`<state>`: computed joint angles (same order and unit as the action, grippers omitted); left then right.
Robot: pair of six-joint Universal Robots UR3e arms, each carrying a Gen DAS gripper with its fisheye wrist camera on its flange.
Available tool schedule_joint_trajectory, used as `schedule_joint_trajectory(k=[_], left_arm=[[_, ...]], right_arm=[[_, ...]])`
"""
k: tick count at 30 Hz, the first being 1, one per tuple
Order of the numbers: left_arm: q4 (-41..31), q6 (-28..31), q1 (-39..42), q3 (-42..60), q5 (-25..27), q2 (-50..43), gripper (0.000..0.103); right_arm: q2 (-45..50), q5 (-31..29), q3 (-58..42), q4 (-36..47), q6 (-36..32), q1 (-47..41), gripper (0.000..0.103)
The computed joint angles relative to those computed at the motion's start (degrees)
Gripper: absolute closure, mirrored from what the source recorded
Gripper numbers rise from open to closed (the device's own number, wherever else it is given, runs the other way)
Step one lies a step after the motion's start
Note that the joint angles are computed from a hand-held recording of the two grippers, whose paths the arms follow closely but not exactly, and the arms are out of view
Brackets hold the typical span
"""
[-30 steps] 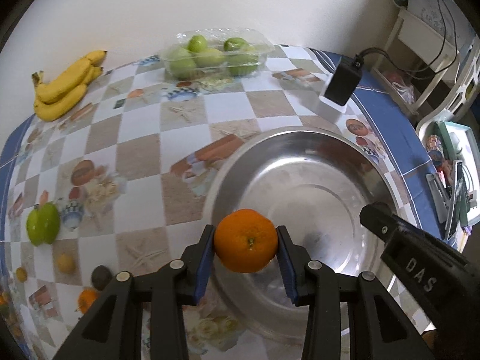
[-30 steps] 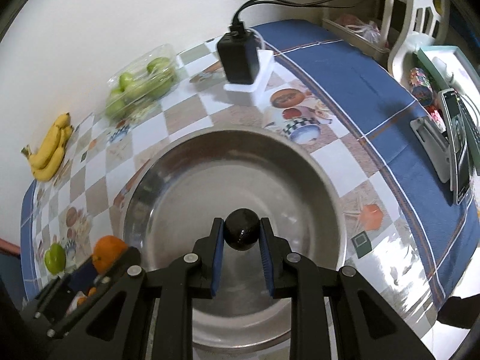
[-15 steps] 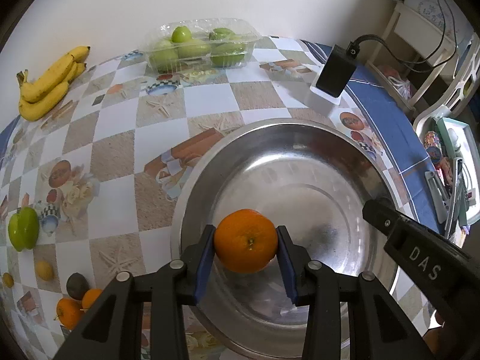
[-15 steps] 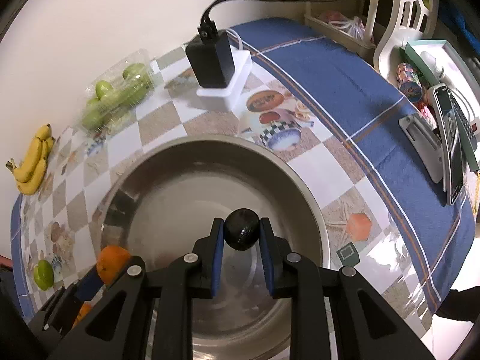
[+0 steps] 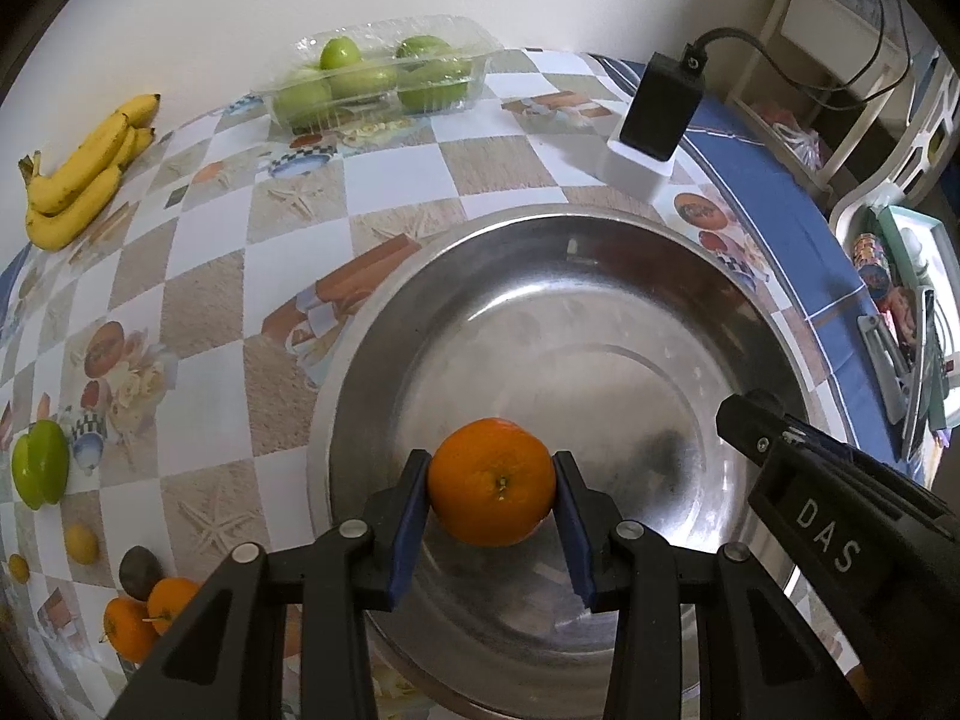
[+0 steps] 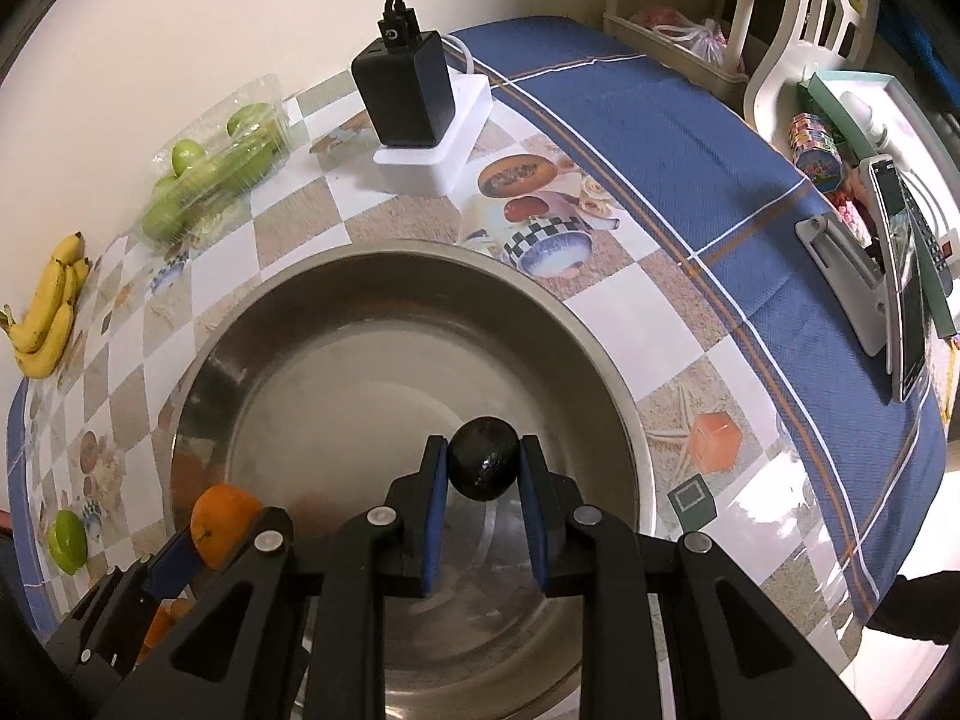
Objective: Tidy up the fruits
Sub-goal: 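Carry the orange in the left tool and plum in the right tool over the steel bowl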
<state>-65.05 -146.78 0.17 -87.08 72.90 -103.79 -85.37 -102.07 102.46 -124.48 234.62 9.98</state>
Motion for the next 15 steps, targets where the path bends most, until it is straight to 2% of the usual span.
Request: schedule_joint_trajectory(k=[9,12,15], left_arm=[[-0.08,0.31,-0.74,-0.38,1.28,-0.46,0.060],[-0.55,0.49,-0.78,-0.34,1.18,-0.33,0.056],[-0.50,0.56,-0.77,-0.29,0.88,0.18,0.048]], right_arm=[[1.50,0.91,0.05,0.30,0.15,-0.26,0.079],[2.10,0.97,-0.73,1.00,0.18,-0.28,0.078],[2.65,0.48,-1.71,2.16,0.24,-0.06,0.069]])
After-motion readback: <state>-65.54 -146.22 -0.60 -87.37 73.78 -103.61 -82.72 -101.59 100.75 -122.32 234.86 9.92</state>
